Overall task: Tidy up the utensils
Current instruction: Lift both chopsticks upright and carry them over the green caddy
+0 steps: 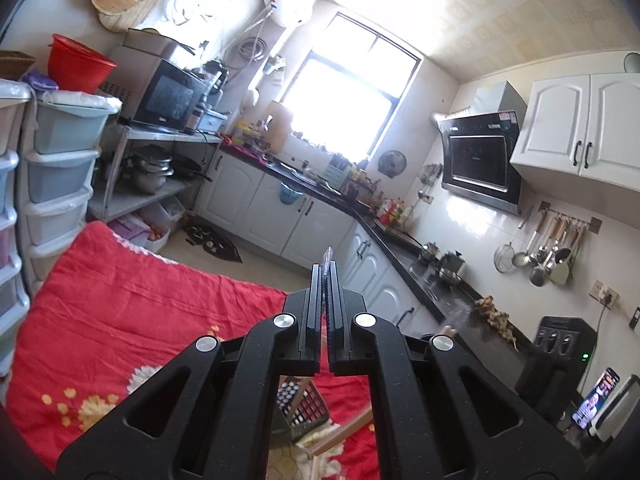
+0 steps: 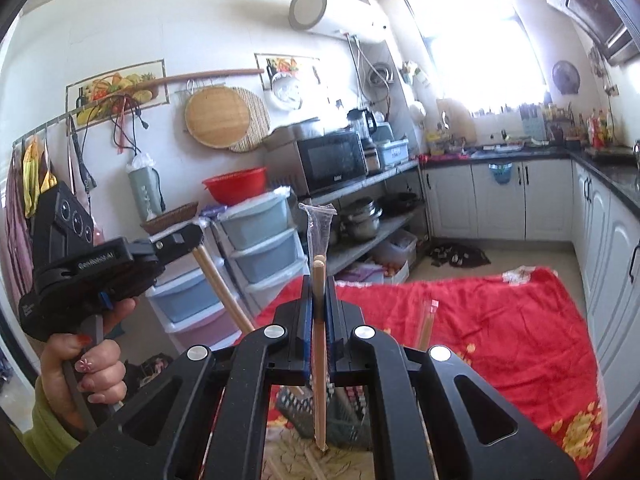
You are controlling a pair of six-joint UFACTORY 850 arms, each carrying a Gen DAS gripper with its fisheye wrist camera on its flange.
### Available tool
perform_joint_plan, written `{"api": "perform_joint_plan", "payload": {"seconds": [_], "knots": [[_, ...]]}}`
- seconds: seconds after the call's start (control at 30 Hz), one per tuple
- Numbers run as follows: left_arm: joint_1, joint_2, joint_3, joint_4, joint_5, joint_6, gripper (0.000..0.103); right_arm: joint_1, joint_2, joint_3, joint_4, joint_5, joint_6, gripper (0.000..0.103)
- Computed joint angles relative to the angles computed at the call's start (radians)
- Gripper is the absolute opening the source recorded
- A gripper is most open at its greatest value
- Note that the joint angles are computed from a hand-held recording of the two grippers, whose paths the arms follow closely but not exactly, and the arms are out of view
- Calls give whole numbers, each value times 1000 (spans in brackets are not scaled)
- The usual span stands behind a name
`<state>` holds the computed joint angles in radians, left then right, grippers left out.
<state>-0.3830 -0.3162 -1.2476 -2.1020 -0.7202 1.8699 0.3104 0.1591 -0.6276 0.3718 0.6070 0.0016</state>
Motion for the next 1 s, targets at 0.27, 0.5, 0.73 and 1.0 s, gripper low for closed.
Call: {"api": "perform_joint_plan", "payload": {"seconds": [0.27, 0.5, 0.73, 1.0], "knots": [[5, -34, -24, -42, 29, 20, 0, -22, -33, -35, 0, 78, -13, 6], [7, -74, -35, -44, 40, 8, 0, -35, -77, -62, -6, 114, -22, 6], [-5, -93, -33, -51, 55, 26, 0, -41, -141, -87, -10, 126, -11, 6], [-14, -115, -32, -32, 62, 18, 0, -38, -205, -108, 10, 129, -34, 6]]}}
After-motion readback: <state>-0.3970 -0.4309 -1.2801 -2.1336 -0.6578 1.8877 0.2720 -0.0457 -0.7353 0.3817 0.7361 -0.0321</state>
